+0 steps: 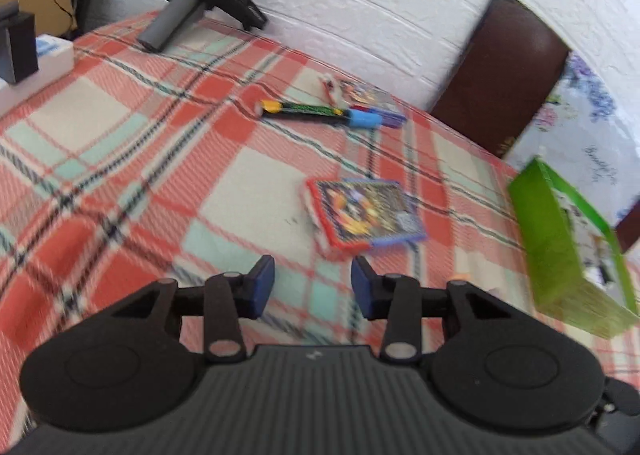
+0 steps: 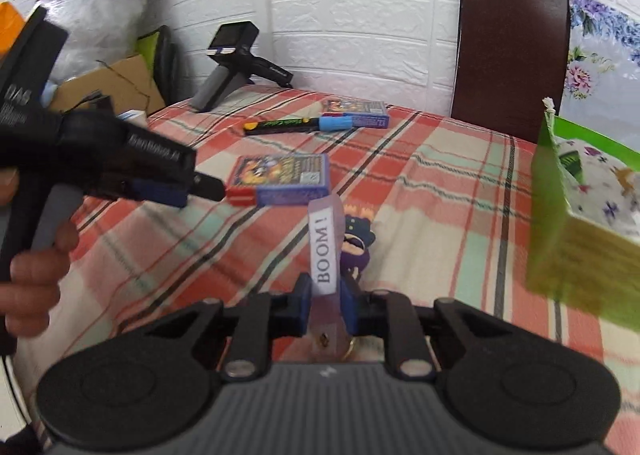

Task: Organize objects
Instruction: 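Carry the keychain into the lime-green box and open the right gripper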

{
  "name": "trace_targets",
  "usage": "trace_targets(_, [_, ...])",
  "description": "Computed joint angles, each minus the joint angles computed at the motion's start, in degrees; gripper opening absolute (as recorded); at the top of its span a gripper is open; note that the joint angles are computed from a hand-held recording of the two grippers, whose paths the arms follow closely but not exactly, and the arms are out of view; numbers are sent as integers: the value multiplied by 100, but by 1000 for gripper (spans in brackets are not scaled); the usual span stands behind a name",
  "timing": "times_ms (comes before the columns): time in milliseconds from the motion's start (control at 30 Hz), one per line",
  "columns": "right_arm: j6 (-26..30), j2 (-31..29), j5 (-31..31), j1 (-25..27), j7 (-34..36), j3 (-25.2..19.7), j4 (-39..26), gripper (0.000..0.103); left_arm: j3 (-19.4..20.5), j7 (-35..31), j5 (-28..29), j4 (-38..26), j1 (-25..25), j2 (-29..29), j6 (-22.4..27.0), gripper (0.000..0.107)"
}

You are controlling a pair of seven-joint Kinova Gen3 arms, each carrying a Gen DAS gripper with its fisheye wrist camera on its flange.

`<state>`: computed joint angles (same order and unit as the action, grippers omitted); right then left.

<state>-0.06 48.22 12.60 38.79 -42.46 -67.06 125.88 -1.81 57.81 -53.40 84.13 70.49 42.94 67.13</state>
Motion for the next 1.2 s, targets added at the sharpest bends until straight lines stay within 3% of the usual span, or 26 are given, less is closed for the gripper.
trace_targets(100, [-152, -39, 232, 379, 255, -108, 328, 18, 88, -320, -267, -165, 70, 25, -312, 47])
trace_targets(167, [-402, -133, 392, 485, 249, -40, 524, 31, 112, -662, -291, -413, 71, 117, -412, 66])
trace_targets(233, [-325, -123, 510, 530, 122, -12, 499, 30, 69, -965, -263, -682, 88, 244, -438, 73])
trace_targets(300, [-333, -109, 589, 518, 26, 46, 482, 30, 19, -1213, -174, -883, 60, 331, -547, 73])
trace_targets(367, [-703, -163, 705, 317, -23, 267, 594, 31, -18, -1420, -2, -1041, -39, 405, -719, 73])
trace_targets(433, [-1169, -145, 679, 153, 294, 446, 757, 30, 15, -1835, 395, -1354, -229, 564, -748, 70])
trace_targets(500, [-1635, -175, 634, 13, 760, 589, 945, 23, -265, -2115, 584, -1695, -108, 805, -596, 68])
trace_targets(533, [-1868, -224, 676, -73, 993, 691, 1035, 21, -352, -2162, 558, -1735, -69, 856, -632, 59])
trace_targets(567, [-2101, -235, 725, -125, 1226, 778, 1120, 21, -333, -2116, 449, -1693, -101, 836, -761, 37])
trace_targets(633, [-2567, -163, 798, -153, 1692, 894, 1275, 21, -490, -1885, 382, -1427, -98, 696, -1192, 34])
trace_targets(733, [-3266, 181, 997, 79, 2221, 817, 1465, 21, -753, -1462, -47, -1042, -4, 492, -1798, 16])
trace_targets(833, [-3965, 228, 1571, 138, 1966, 955, 1492, 21, -974, -1694, -301, -1346, 95, 543, -1669, 16])
trace_targets(967, [-4750, -137, 2188, -266, 1034, 1562, 1161, 18, -1060, -2173, -633, -1791, -115, 597, -1734, 14])
trace_targets(1000, [-4940, -231, 2262, -397, 849, 1734, 1058, 14, -1079, -2300, -698, -1925, -189, 623, -1790, 9])
trace_targets(1067, [-5039, -322, 2243, -495, 629, 1817, 784, 11, -1099, -2663, -771, -2296, -350, 741, -1877, 9])
trace_targets(1200, [-5313, -155, 1867, -805, 889, 2006, 284, 11, -1102, -3432, -573, -3118, -754, 1069, -2184, 10])
